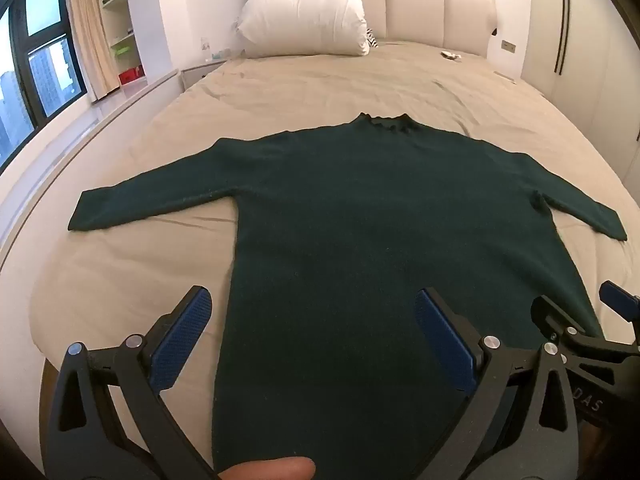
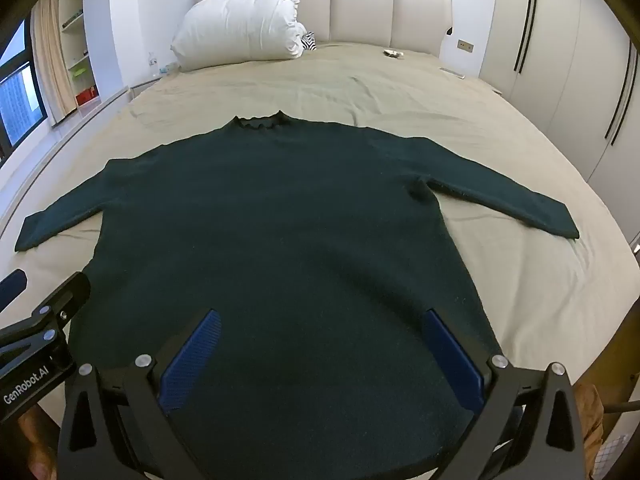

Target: Fold small clothes

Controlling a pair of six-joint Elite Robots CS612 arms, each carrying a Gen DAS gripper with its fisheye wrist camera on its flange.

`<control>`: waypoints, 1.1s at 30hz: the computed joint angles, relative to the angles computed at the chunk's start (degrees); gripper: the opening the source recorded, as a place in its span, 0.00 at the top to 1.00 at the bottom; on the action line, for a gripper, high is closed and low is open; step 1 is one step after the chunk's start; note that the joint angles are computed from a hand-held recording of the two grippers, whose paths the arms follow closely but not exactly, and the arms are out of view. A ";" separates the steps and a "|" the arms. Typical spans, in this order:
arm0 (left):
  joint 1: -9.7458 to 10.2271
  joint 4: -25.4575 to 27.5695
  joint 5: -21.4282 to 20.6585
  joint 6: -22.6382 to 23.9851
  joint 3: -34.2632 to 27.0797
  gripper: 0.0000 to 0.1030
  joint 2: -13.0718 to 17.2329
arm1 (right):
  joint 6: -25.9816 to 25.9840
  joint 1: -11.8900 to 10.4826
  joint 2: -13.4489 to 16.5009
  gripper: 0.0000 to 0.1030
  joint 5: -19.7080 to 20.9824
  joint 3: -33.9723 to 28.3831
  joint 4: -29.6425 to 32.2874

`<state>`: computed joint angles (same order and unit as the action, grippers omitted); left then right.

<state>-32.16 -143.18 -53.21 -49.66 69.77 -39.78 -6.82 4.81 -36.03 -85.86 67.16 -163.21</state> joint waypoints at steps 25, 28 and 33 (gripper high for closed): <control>0.41 -0.41 -1.52 -0.41 0.15 0.00 0.14 | 0.09 0.06 0.10 0.00 -0.07 -0.22 0.56; 0.42 -0.55 -1.56 -0.33 0.19 0.00 0.15 | 0.11 0.07 0.11 0.00 -0.07 -0.15 0.45; 0.43 -0.35 -1.61 -0.42 0.08 0.00 0.17 | 0.11 0.06 0.15 0.00 -0.09 -0.29 0.62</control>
<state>-31.73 -143.53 -54.82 -50.07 69.84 -39.61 -6.71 4.87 -35.88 -85.95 66.86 -162.59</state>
